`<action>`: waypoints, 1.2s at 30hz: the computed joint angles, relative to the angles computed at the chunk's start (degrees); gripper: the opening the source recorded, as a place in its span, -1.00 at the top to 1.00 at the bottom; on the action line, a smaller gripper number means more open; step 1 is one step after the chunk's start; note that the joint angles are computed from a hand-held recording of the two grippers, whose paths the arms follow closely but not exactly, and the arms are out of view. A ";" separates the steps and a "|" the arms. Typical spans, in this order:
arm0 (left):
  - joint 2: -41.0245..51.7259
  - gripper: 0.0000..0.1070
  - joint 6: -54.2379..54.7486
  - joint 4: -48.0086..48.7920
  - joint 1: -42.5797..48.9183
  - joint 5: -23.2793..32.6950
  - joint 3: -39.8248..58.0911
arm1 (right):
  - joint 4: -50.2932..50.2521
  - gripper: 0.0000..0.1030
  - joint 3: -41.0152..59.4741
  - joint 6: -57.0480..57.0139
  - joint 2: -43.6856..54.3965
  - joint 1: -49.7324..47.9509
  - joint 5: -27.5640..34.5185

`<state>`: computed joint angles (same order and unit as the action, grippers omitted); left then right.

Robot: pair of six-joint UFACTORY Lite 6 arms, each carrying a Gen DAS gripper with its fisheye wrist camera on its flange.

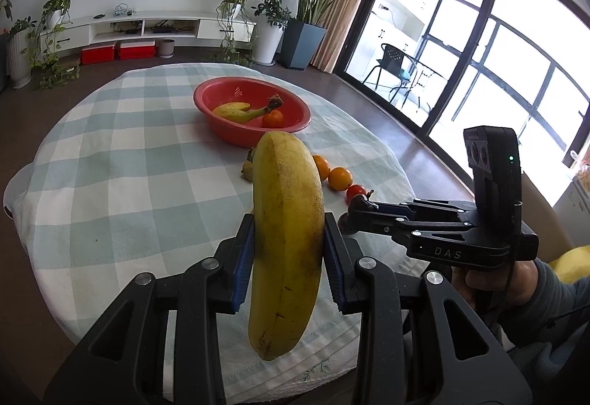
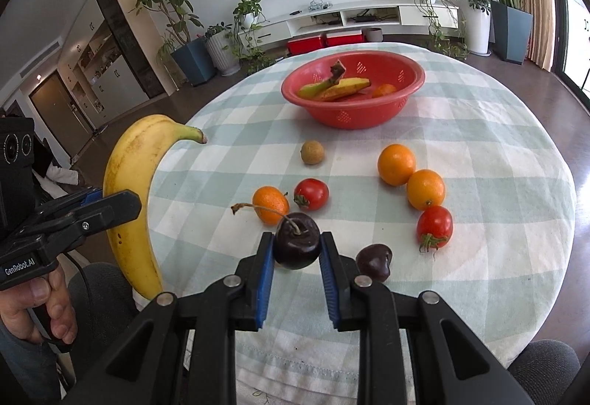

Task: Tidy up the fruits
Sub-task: 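Carry the banana and dark cherry over the red bowl with both tools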

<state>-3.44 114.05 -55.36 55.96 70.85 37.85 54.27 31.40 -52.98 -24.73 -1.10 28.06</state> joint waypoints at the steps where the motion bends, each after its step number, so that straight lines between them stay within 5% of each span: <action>1: 0.12 0.40 -0.86 -0.23 -0.38 0.56 0.89 | 0.62 0.49 0.58 -0.91 0.17 -0.79 0.58; 9: -0.05 0.40 -11.07 -5.21 -10.12 0.99 10.69 | 7.08 0.49 12.72 -9.87 9.74 -10.37 6.60; 18: 9.68 0.40 -28.47 -6.40 -30.25 -8.18 32.07 | 13.22 0.49 39.94 -11.64 35.71 -14.12 12.06; 28: 32.73 0.40 -50.96 9.97 -47.15 -15.09 65.36 | 6.41 0.49 80.42 5.68 70.31 -11.99 19.44; 36: 48.39 0.40 -61.53 26.24 -55.66 -18.69 83.11 | 2.54 0.48 90.76 9.09 80.83 -11.01 19.68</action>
<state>44.95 52.52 -29.12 0.31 52.15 120.96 56.81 122.15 -43.89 56.10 -12.10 47.74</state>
